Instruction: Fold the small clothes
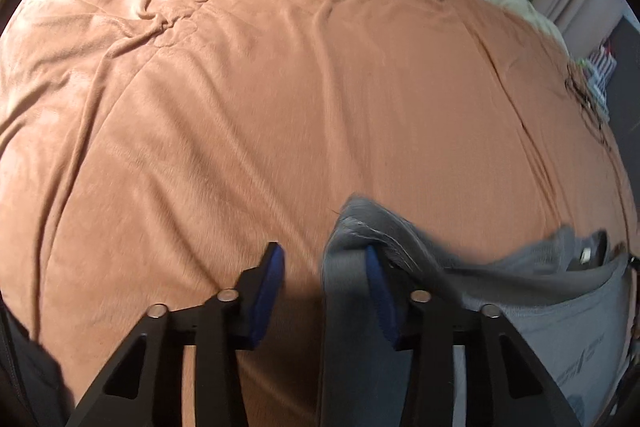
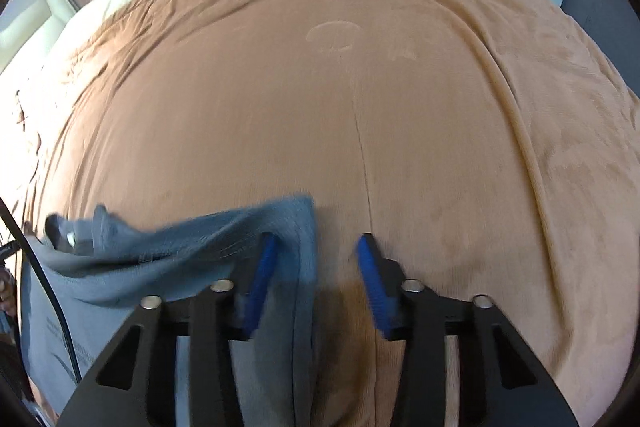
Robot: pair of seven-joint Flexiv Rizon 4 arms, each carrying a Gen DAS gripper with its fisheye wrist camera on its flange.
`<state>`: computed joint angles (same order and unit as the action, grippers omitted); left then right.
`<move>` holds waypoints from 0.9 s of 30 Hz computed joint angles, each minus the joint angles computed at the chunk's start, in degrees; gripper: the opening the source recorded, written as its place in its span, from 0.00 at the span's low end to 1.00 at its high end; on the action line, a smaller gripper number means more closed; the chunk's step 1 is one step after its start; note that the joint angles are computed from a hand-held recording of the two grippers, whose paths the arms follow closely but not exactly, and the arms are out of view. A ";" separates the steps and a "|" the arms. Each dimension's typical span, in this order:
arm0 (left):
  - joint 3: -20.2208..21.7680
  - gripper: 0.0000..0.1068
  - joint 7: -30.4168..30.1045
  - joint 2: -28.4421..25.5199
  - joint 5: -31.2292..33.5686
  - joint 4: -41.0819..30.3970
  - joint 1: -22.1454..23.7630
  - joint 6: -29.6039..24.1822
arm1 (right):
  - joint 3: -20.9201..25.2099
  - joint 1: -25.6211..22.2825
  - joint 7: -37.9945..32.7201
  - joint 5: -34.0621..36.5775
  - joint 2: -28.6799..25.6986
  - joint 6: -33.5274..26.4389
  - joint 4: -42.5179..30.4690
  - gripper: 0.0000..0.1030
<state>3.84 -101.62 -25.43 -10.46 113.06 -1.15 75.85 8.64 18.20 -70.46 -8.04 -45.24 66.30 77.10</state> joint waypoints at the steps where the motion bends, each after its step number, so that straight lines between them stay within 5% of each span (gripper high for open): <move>1: -1.18 0.31 0.50 -0.32 -1.13 0.16 0.89 1.28 | 0.25 -0.15 -0.04 0.34 0.08 0.58 0.36 0.24; 4: -2.48 0.19 1.01 -0.83 -2.87 0.33 1.68 2.76 | 1.37 -0.93 -0.92 1.44 -0.57 0.86 -0.54 0.07; 9: -3.08 0.07 2.13 0.00 -4.04 2.06 1.88 5.95 | -1.35 0.69 1.53 0.20 1.49 5.78 3.30 0.03; 17: 3.28 0.06 -2.77 1.36 -0.62 2.07 -3.03 8.82 | -7.89 4.65 9.91 -4.77 5.03 12.79 9.60 0.02; 23: 10.22 0.10 -10.10 -0.77 8.00 -5.89 -8.64 -5.41 | -10.13 7.12 14.42 -11.06 5.02 4.48 9.23 0.05; 27: 7.32 0.18 -11.49 3.18 10.11 -2.22 -6.51 -2.77 | -7.81 5.56 15.12 -11.52 8.53 6.91 13.93 0.16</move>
<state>11.17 -113.11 -22.25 -0.34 110.84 -7.66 73.07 0.83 23.76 -55.34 -19.56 -36.71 73.21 91.03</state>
